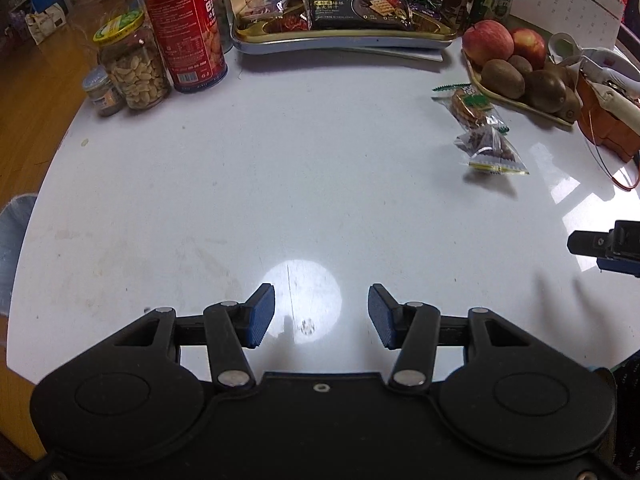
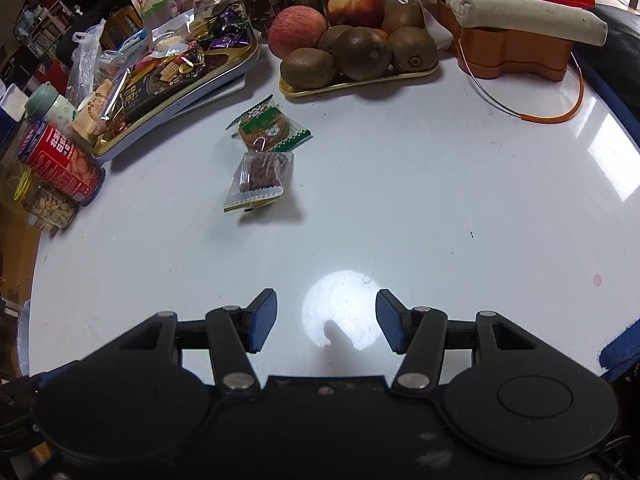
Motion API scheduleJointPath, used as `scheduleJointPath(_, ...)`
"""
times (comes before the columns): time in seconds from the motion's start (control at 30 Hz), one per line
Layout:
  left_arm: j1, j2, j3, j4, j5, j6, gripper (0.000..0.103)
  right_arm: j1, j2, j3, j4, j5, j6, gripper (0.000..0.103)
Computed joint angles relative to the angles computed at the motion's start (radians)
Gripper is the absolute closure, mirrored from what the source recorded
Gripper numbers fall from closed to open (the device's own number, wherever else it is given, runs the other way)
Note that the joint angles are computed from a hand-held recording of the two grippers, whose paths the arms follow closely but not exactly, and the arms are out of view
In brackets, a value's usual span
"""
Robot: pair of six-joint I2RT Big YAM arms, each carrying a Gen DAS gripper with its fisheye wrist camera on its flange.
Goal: Organize snacks
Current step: 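Reach right tool to the brown cookie packet while left tool moves back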
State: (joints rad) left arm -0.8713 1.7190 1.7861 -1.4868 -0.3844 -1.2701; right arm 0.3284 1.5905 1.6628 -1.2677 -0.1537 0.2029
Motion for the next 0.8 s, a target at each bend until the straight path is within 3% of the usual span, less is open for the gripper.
scheduleJointPath(0.23, 0.096, -0.007, -0.006, 0.03, -0.027, 0.133, 0.045, 0.0, 0.064, 0.039, 0.019, 0.024, 0.029, 0.045)
scheduleJointPath(0.3, 0.109, -0.021, -0.039, 0.065, -0.026, 0.128, 0.045, 0.006, 0.083, 0.053, 0.024, 0.03, 0.03, 0.045)
scheduleJointPath(0.43, 0.136, -0.041, -0.094, 0.117, 0.043, 0.106, 0.046, 0.023, 0.122, 0.091, 0.037, 0.056, 0.027, 0.044)
scheduleJointPath(0.8, 0.156, -0.046, -0.089, 0.157, 0.071, 0.137, 0.046, 0.034, 0.209, 0.197, 0.059, 0.115, 0.035, 0.039)
